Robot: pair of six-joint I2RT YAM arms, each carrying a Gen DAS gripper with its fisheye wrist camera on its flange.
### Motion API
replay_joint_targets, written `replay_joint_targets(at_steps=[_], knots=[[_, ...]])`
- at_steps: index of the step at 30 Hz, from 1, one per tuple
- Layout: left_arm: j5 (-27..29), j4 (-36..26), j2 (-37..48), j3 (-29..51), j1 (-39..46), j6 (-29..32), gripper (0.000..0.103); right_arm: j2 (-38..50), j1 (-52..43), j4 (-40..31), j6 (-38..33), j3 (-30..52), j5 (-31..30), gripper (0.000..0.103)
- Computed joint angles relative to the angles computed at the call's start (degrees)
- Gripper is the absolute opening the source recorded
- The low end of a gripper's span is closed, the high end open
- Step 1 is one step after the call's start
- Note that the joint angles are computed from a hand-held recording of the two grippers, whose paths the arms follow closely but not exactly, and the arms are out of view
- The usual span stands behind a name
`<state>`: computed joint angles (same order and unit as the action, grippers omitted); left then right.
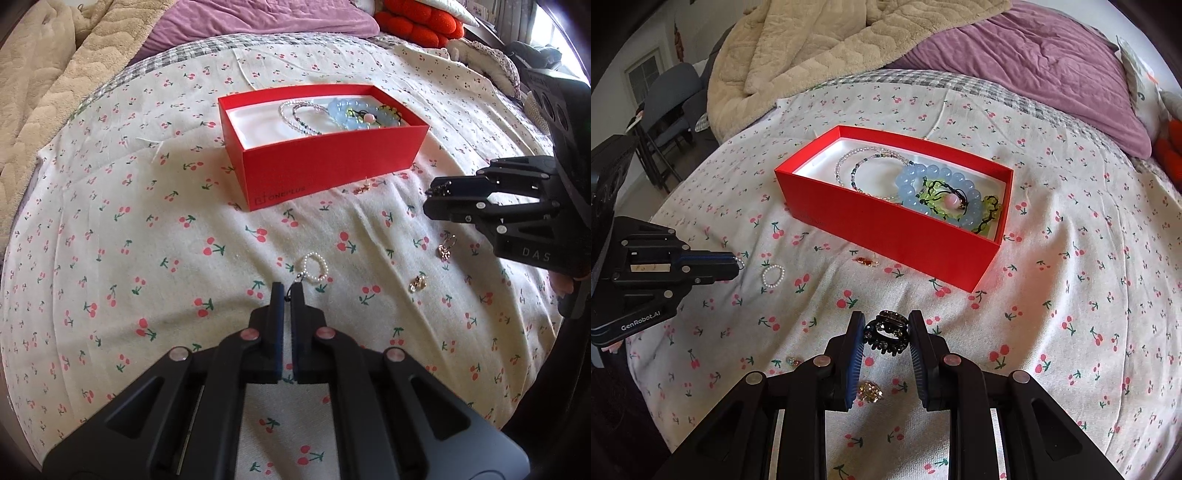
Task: Organize jewelry
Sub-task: 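Carry the silver ring and hair clip into the red box and open both tools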
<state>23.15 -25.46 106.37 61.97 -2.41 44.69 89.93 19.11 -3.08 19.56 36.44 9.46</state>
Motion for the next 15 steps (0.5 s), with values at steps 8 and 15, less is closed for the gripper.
replay_joint_targets(at_steps=[8, 15], knots=[[0.8, -1.5, -1.3, 1.6, -0.8, -3.2, 0.004, -2.2, 0.7, -3.3, 1.0, 1.9, 1.2, 0.024], [2.0, -3.0, -2.3, 3.9, -1.5, -6.2, 0.004, -4.1, 0.8, -5.9, 2.2, 4.2, 1.9, 0.024]])
